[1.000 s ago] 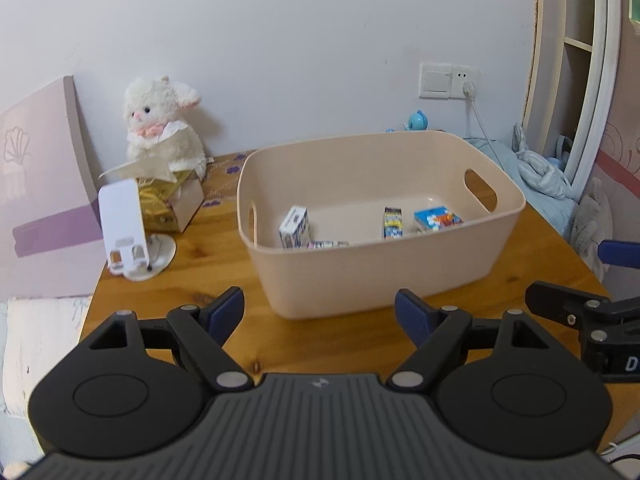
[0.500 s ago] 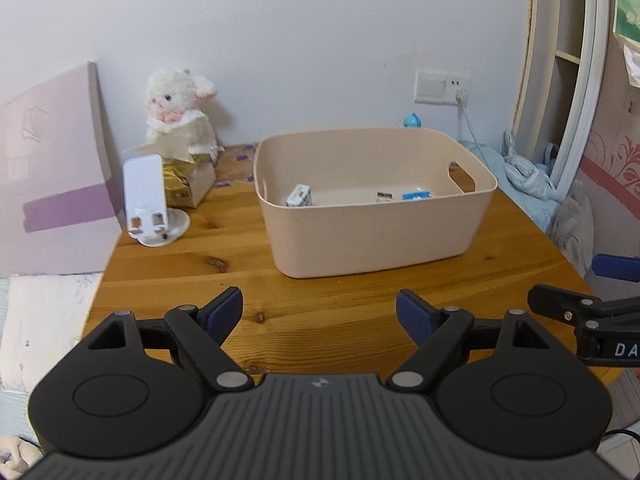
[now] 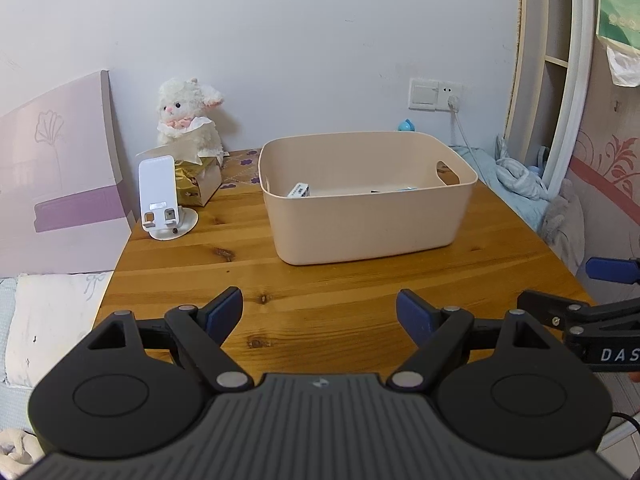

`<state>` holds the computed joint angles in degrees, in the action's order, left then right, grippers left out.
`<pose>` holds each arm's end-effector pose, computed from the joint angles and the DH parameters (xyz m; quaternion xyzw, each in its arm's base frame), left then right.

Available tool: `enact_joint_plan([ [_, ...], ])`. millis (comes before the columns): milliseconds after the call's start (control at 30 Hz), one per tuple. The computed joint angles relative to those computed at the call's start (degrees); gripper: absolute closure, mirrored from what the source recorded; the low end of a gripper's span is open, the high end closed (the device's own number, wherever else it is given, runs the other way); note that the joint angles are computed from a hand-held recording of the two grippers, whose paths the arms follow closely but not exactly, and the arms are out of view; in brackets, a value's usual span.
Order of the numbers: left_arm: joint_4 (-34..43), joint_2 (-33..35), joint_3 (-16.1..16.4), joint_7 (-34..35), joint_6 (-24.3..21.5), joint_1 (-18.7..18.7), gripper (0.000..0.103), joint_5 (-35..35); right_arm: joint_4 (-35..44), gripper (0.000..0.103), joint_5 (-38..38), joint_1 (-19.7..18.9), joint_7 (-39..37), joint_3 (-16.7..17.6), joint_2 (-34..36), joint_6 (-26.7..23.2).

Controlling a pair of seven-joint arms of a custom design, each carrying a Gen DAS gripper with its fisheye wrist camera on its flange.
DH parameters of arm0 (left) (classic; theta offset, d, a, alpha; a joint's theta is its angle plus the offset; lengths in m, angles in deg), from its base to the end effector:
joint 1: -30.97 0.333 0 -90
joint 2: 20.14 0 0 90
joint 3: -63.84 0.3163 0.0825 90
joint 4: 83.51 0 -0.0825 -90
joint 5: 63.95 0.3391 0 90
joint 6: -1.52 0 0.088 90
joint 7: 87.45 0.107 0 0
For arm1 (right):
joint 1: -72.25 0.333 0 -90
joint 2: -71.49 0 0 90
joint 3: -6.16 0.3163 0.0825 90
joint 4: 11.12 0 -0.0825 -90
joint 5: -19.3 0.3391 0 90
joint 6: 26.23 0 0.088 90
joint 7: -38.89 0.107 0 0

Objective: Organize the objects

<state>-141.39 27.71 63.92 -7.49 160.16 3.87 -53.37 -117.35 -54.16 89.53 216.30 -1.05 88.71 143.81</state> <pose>0.6882 -0.3604 0.4765 -0.4803 0.7536 -0.3665 0.2592 0.5894 0.1786 0.4412 -0.5848 0.6677 -0.3204 0.3310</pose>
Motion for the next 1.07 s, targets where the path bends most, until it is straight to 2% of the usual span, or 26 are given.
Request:
enact_joint_plan([
  [300, -6.20, -3.76, -1.80, 2.42, 2.84, 0.70, 0.018, -1.17, -2.06, 0.000, -0.72, 0.06, -0.52, 1.35, -2.34, -2.47],
  [500, -8.52, -5.23, -0.04, 1.19, 4.00, -0.44, 0.018, -0.78, -2.43, 0.000, -0.06, -0.02, -1.85, 2.22, -2.83, -3.60],
  [900, -6.16, -3.99, -0.24, 1.60, 2.73, -0.33, 0.014, -0.49, -1.34, 0.000, 3.18, -0.12, -4.81, 2.72, -1.80, -5.23],
  [1067, -3.35, -1.97, -0.59, 2.09, 2.20, 0.16, 0.005, -1.06, -0.28, 0.000, 5.53, 0.13, -5.77, 2.10, -0.33, -5.12],
])
